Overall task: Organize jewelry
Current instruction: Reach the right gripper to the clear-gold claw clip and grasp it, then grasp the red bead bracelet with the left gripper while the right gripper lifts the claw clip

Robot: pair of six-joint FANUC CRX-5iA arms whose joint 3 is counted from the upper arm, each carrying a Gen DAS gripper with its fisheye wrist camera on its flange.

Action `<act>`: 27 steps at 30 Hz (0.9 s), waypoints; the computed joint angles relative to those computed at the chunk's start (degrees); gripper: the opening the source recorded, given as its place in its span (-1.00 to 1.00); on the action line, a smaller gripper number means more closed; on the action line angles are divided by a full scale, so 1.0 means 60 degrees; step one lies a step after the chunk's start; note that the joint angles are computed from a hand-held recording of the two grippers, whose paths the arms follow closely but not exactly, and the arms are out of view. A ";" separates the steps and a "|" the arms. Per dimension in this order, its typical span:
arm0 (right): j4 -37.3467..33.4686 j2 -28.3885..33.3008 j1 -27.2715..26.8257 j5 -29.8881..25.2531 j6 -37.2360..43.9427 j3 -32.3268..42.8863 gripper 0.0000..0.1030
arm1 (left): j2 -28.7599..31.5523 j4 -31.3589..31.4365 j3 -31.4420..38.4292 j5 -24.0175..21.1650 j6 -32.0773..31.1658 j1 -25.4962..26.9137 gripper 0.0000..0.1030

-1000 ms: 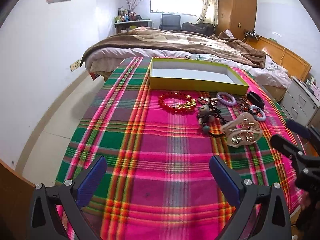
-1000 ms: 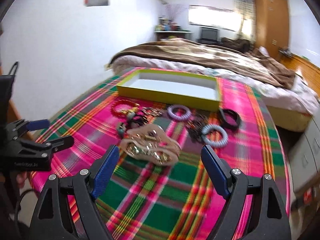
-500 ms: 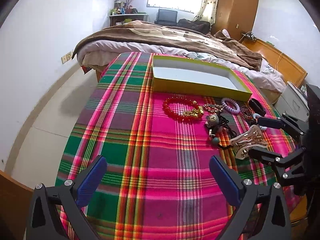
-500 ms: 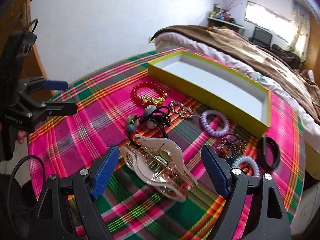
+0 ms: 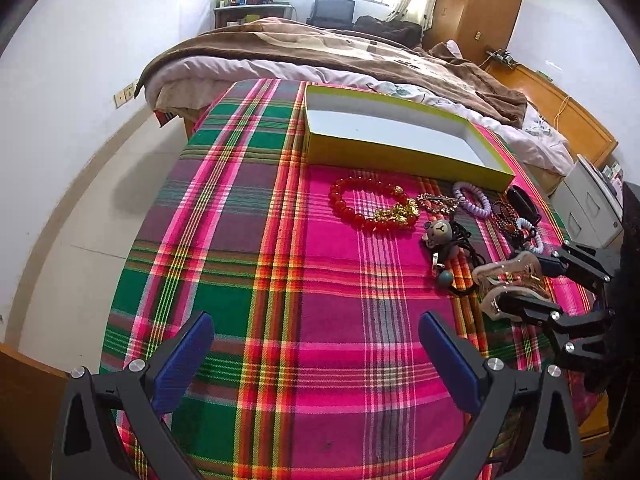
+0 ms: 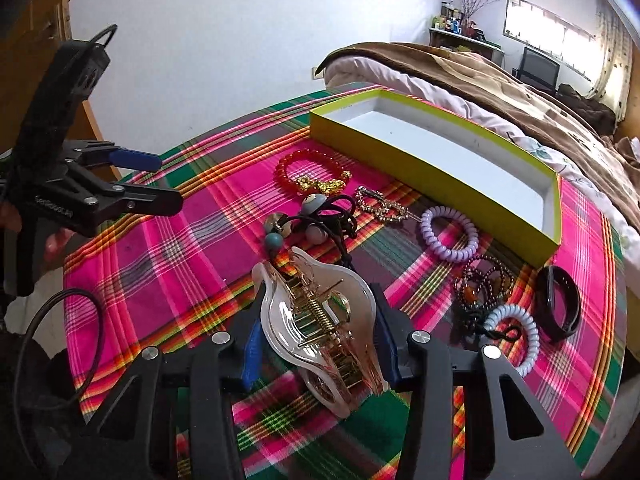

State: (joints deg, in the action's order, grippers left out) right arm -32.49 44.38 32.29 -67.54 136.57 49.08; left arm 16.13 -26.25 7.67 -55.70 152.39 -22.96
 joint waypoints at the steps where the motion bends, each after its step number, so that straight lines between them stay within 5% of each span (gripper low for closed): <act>1: -0.0179 -0.0070 -0.0079 -0.0036 0.0054 -0.0074 -0.10 | 0.0009 0.0046 0.0001 0.0041 -0.0030 0.0034 1.00; 15: -0.1047 -0.1247 -0.0748 0.1769 -0.1197 -0.1542 -0.10 | 0.0595 0.0172 0.0731 0.0123 -0.0572 0.0690 0.82; 21: -0.0844 -0.1125 -0.0688 0.1957 -0.1919 -0.1425 -0.10 | 0.1126 0.0476 0.1309 -0.0125 -0.0857 0.1128 0.81; 27: -0.0939 -0.1010 -0.0729 0.1964 -0.2171 -0.1290 -0.10 | 0.1597 0.0775 0.1743 -0.0191 -0.1412 0.1379 0.56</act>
State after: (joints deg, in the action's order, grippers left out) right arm -38.13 38.32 27.92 -55.76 123.54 41.34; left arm 25.71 -21.60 18.13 -56.85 143.92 -14.68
